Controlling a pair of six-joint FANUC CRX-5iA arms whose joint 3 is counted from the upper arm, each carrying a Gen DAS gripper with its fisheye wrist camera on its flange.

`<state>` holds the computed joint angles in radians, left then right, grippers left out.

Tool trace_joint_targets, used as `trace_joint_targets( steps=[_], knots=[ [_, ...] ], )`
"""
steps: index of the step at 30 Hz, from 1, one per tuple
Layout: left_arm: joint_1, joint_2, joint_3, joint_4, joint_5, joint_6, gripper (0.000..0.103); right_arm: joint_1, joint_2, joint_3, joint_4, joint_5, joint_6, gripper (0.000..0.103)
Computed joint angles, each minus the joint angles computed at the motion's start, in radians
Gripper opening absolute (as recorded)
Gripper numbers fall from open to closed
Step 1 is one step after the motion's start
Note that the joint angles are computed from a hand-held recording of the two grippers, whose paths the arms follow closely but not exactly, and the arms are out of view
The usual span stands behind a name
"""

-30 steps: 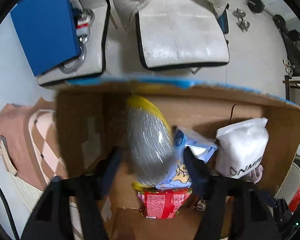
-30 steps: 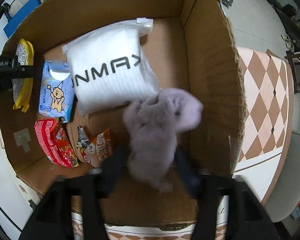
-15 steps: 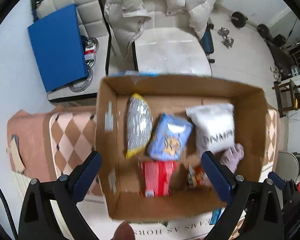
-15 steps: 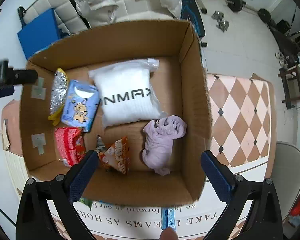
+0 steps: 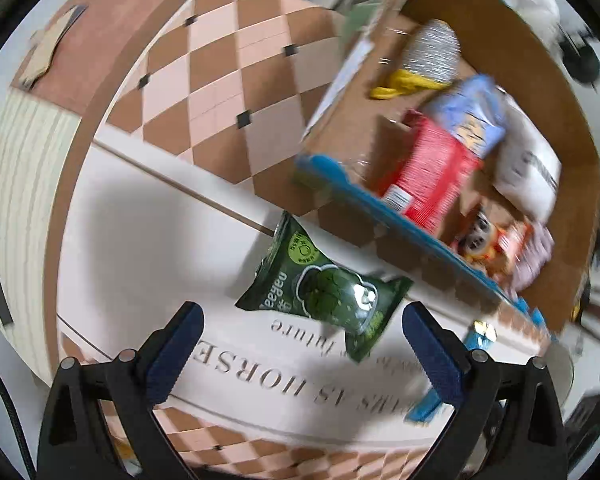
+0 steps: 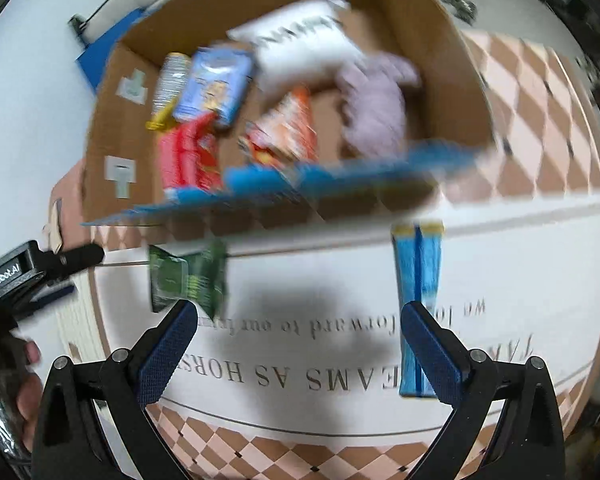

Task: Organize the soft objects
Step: 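Grasp the green Deeyeo bag with the left tool while the right grasps the blue stick pack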

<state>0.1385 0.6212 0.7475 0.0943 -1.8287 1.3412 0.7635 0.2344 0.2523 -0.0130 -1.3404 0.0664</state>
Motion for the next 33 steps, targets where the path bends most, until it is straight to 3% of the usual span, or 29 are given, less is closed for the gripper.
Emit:
trace_joint_targets(
  steps=[4,10,15,18,23,26,31,33],
  knots=[
    [-0.074,-0.088,-0.135,-0.106,0.152,-0.028,0.102,0.024,-0.066,-0.116,0.016,0.010,-0.110,0.103],
    [-0.114,-0.122,-0.225,-0.192,0.213,-0.052,0.102,0.043,-0.121,-0.191,0.041,-0.059,-0.156,0.103],
    [-0.078,-0.136,-0.241,-0.233,0.208,-0.125,0.102,0.042,-0.150,-0.234,0.026,-0.068,-0.149,0.103],
    [-0.043,-0.131,-0.219,-0.259,0.164,-0.165,0.102,0.033,-0.147,-0.237,0.001,-0.059,-0.114,0.103],
    [0.015,-0.102,-0.166,-0.141,0.093,-0.144,0.102,0.007,-0.111,-0.216,-0.047,-0.048,-0.030,0.103],
    [-0.018,-0.067,-0.129,-0.115,0.085,-0.171,0.102,-0.013,-0.073,-0.194,-0.077,-0.051,0.016,0.103],
    [-0.111,-0.002,-0.090,-0.185,0.078,-0.268,0.102,-0.045,-0.025,-0.169,-0.123,-0.056,0.066,0.102],
    [-0.124,0.014,-0.092,-0.211,0.093,-0.298,0.101,-0.057,-0.012,-0.161,-0.141,-0.054,0.077,0.096]
  ],
)
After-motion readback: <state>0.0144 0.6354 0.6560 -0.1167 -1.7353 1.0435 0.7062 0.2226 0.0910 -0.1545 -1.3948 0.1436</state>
